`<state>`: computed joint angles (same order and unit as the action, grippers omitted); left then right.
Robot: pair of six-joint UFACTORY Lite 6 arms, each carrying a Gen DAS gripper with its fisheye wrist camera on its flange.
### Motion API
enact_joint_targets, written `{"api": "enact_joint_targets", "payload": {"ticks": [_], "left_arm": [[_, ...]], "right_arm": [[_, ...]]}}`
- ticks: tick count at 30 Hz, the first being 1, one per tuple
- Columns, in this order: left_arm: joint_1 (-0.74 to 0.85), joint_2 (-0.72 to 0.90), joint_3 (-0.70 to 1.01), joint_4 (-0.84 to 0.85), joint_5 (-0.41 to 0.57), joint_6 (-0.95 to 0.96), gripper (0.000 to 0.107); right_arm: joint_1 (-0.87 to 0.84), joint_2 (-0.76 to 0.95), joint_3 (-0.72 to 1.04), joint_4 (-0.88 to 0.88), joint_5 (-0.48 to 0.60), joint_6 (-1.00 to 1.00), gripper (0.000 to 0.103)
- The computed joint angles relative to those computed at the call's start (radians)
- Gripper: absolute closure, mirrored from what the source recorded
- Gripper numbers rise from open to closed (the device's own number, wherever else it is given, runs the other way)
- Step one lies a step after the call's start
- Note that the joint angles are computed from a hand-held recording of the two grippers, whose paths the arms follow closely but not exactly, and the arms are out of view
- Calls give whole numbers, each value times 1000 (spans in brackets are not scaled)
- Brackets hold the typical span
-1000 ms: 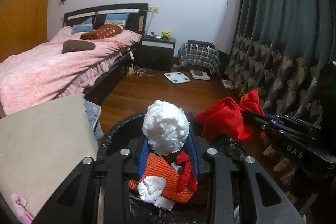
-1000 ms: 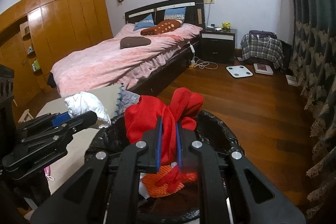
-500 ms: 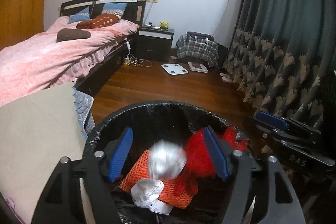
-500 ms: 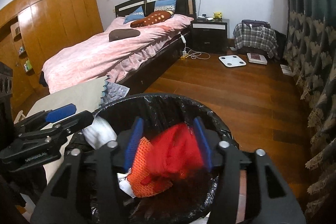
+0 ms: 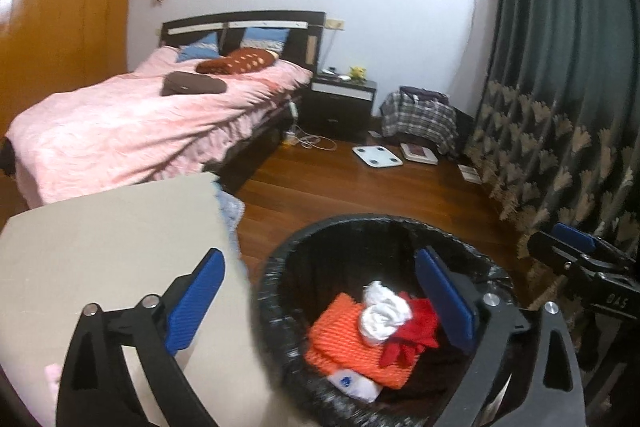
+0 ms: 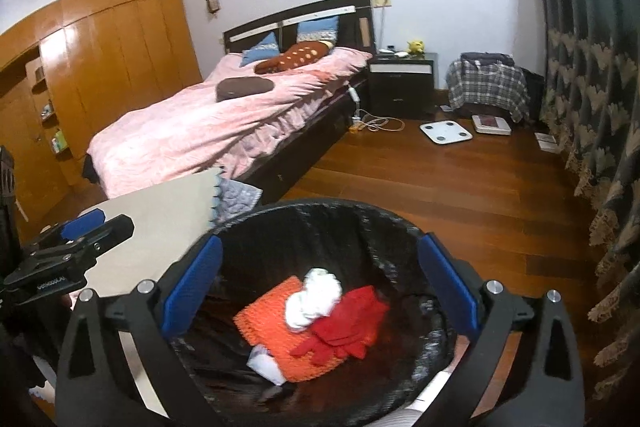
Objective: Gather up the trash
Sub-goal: 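Move both grippers back over the table toward the pink sock and mesh bag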
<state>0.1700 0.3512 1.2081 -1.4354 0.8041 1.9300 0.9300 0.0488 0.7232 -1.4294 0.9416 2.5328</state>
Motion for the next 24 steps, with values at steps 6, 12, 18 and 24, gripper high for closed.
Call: {"api": "enact_joint_targets", "payload": {"ticks": [6,12,18,24], "left_arm": [[136,15,48,36,53,-1,10],[279,112,181,74,84,-25,10],[395,231,323,92,79,-8,10],[496,404,524,126,55,-37,10]], "right_arm": [[29,124,181,3,-5,-73,7],[39,287,394,0,-48,-150,7],[42,506,688,12,-109,-270,7],[41,764,1054,78,-175,-457,7]]}}
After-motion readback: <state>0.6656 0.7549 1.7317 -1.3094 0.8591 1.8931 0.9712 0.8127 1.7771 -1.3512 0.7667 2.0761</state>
